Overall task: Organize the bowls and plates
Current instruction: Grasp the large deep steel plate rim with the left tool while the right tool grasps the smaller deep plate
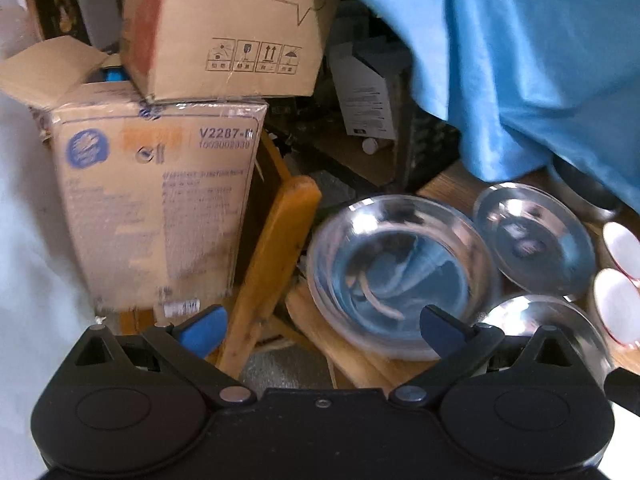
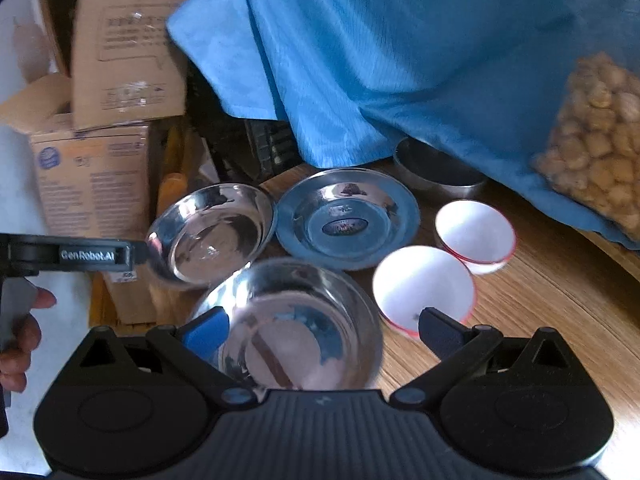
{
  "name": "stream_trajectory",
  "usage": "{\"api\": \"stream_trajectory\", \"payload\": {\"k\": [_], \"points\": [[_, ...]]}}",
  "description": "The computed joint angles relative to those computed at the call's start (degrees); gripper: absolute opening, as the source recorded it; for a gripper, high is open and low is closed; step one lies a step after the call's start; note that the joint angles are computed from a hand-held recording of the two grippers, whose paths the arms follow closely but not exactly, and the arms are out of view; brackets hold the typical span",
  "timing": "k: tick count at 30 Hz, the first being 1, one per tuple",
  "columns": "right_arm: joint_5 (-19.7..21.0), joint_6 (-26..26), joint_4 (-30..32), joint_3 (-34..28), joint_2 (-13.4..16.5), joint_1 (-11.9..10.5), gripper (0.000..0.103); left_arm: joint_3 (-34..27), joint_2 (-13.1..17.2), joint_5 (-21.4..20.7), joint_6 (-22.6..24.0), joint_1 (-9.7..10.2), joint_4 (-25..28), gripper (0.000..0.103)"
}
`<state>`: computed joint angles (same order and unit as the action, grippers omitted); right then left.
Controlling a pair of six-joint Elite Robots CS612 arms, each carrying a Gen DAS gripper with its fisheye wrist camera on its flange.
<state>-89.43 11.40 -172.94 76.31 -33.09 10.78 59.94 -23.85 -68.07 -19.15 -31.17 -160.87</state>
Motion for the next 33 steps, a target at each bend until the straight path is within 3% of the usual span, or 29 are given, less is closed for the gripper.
{"api": "stream_trajectory", "payload": {"k": [5,8,11,17,25,27,33], "points": [[-2.1,0.4,6.6,-6.2,2.7,1.0,0.103,-7.0,3.7,-1.9,4.4,1.9,2.4,0.102],[-1.6,-0.7,9.5,-9.1,4.0,1.2,0.103,-8.6,4.9,-1.9,4.4,2.39,1.1,0.102],[-0.6,-1.6,12.0,-11.5,5.0,1.3,0.103,-11.3,6.4,-3.0,4.4,2.89,3.3,0.102],[2.5,-1.4,15.9,-15.7,6.8,1.2,0.103,-13.2,7.6,-5.8,3.3,3.56,3.8,0.102],[9.2,3.6,20.5,-21.2,9.7,0.6,0.103,-15.2,8.5,-9.6,2.6,4.4,6.2,0.1],[10.1,4.5,20.7,-22.1,10.3,0.5,0.101,-15.7,8.7,-10.6,2.5,4.6,6.7,0.095],[10.1,6.8,23.2,-24.6,11.5,0.5,0.084,-16.8,9.1,-13.5,0.6,5.04,7.9,0.077]]}}
